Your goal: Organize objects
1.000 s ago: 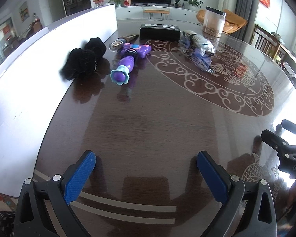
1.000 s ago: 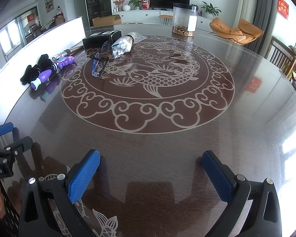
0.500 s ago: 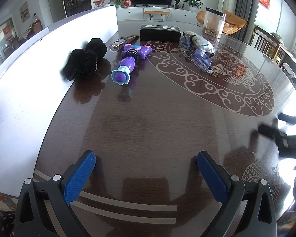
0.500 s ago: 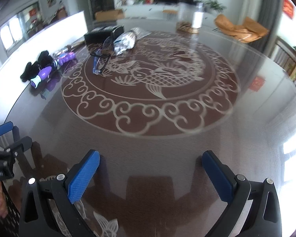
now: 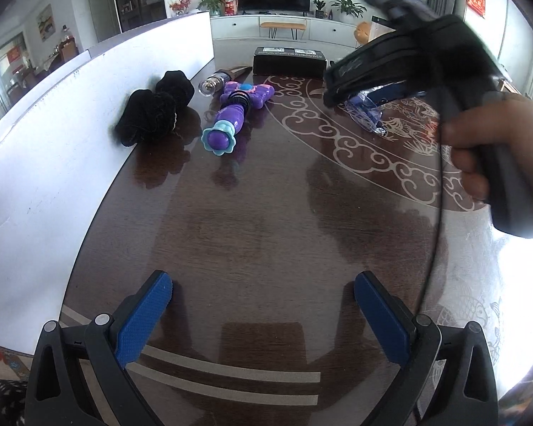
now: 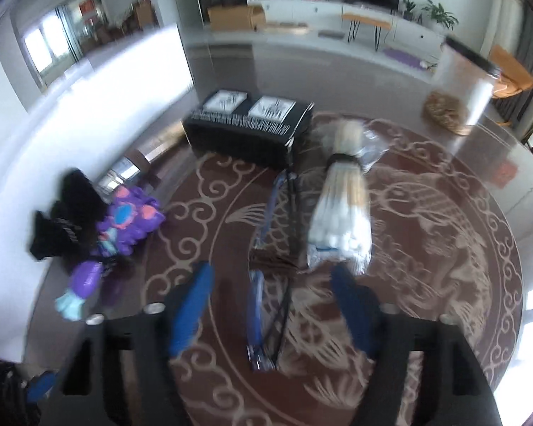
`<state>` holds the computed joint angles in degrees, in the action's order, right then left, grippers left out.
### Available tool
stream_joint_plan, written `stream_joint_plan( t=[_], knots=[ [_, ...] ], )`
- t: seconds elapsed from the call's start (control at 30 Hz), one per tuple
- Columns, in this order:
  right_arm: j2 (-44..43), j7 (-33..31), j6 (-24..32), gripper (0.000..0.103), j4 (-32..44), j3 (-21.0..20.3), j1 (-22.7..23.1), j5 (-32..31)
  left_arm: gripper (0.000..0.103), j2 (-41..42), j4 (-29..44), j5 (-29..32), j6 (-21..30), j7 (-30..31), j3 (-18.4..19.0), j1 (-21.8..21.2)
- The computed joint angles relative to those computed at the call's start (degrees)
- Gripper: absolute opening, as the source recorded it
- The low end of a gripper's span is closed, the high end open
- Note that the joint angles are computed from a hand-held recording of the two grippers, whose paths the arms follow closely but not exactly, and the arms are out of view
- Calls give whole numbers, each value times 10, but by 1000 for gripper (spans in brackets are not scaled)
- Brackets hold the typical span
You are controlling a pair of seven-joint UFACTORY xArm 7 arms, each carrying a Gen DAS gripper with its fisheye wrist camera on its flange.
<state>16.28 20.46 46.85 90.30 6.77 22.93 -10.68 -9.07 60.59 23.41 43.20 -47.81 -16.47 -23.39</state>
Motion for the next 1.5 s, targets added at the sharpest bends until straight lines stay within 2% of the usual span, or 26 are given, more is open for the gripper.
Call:
stream_joint_plan(
  t=[0.07,0.1,0.23,0.37,0.47,0.63,0.7,0.73,0.8,0.83,1.0,1.5],
  knots=[
    [9,16,6,38,9,-14,22,-34,103,0,0,0,0,0,0,0],
    [4,15,-2,30,1,-4,14,-32,103,0,0,0,0,0,0,0],
    [-55,16,-24,30,-78,2,8,-28,103,2,2,0,1,0,1,0],
    [-161,26,-56,30,-209,11,-9,-28,103,1,1,0,0,-1,1,0],
    [-267,60,-73,30,-324,21,-32,-34,103,1,1,0,0,-1,1,0],
    [-392,118,-84,31,-442,54,-78,-61,103,1,1,1,-1,-1,1,0],
    [-419,135,-98,37,-471,59,-94,-60,103,1,0,1,-1,-1,1,0],
    [-426,141,-108,51,-481,58,-100,-53,103,1,0,1,-1,-1,1,0],
    [-430,147,-113,69,-484,61,-112,-50,103,2,0,1,-3,0,1,0],
    [-432,149,-116,71,-487,64,-116,-50,103,2,0,2,-2,-1,1,0],
    [-428,146,-126,80,-489,76,-123,-55,103,2,1,2,-1,-1,1,0],
    [-428,145,-126,86,-491,78,-124,-54,103,1,0,1,-1,-1,1,0]
  ],
)
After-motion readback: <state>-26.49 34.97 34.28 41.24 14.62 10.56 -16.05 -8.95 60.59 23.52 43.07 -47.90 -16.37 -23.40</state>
